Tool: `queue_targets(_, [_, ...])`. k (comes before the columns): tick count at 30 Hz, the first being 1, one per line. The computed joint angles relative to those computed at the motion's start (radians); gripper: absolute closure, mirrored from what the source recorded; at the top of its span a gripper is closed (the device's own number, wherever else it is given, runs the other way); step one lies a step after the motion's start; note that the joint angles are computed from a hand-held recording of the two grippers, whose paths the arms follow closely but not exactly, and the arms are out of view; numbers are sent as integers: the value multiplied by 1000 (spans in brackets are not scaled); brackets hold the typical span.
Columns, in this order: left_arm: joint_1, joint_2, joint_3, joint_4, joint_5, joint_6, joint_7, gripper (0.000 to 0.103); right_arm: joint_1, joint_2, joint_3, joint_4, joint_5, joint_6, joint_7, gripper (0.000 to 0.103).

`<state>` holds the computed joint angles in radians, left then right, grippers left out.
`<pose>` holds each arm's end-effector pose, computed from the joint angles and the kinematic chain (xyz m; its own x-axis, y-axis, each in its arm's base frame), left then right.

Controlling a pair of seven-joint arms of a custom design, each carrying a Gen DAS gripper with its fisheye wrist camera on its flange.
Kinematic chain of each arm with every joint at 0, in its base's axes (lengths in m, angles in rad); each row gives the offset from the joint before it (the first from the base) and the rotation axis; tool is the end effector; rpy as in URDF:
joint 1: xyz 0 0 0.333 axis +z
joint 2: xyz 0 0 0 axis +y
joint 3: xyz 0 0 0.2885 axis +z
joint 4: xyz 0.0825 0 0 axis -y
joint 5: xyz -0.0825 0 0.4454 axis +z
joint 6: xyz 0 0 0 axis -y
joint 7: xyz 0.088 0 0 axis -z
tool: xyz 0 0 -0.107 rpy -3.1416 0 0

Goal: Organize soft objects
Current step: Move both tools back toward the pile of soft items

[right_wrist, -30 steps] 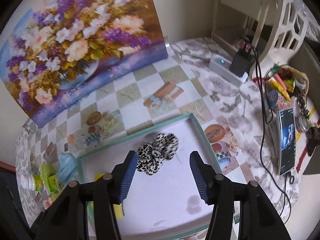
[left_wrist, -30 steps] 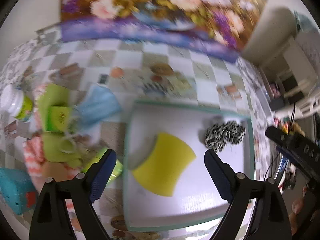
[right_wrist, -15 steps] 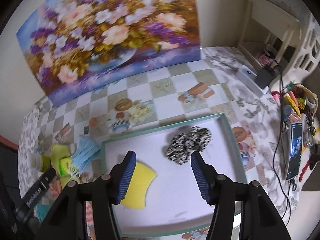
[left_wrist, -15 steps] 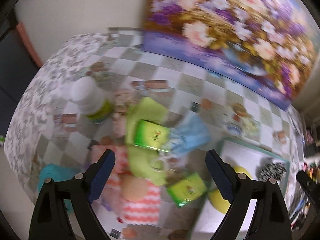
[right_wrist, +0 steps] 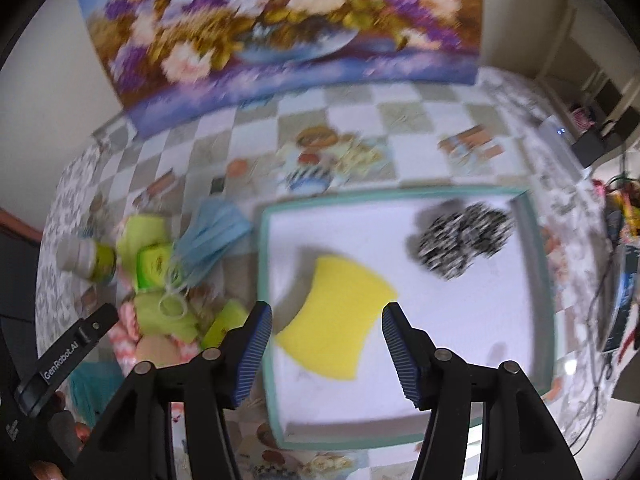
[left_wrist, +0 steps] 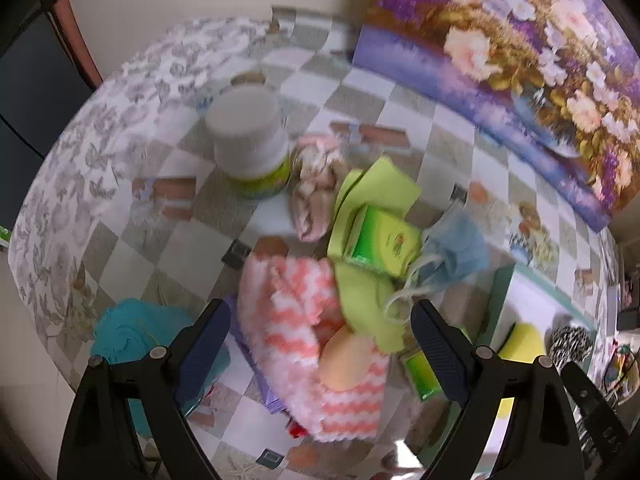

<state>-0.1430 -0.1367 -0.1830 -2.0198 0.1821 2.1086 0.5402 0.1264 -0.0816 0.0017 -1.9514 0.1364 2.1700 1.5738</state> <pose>0.5720 -0.1874 0.4866 0.5760 -0.8135 0.0798 -0.7711 -0.5732 -0.2771 0.6187 0.0850 0.4991 0.0840 -0.9879 -0.1307 -0.9560 -0.0428 -0.2903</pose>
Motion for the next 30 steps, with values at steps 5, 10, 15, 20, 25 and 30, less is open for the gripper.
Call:
queue_targets(5, [6, -19, 17, -32, -56, 4, 50, 11, 18, 18, 11, -2, 34, -41, -20, 42])
queue_targets(10, [24, -56, 32, -71, -85, 27, 61, 11, 41, 34, 23, 4, 39, -54, -36, 42])
queue_targets(15, [43, -91, 44, -107, -98, 43, 67, 11, 64, 44, 33, 10, 78, -61, -66, 42])
queue_targets(20, [56, -110, 55, -131, -118, 54, 76, 11, 89, 50, 45, 12, 125, -61, -107, 42])
queue_targets(25, [64, -121, 64, -150, -144, 65, 97, 11, 110, 69, 54, 17, 185, -75, -133, 42])
queue_targets(30, [70, -114, 64, -149, -145, 59, 118, 11, 126, 95, 60, 28, 217, -80, -137, 42])
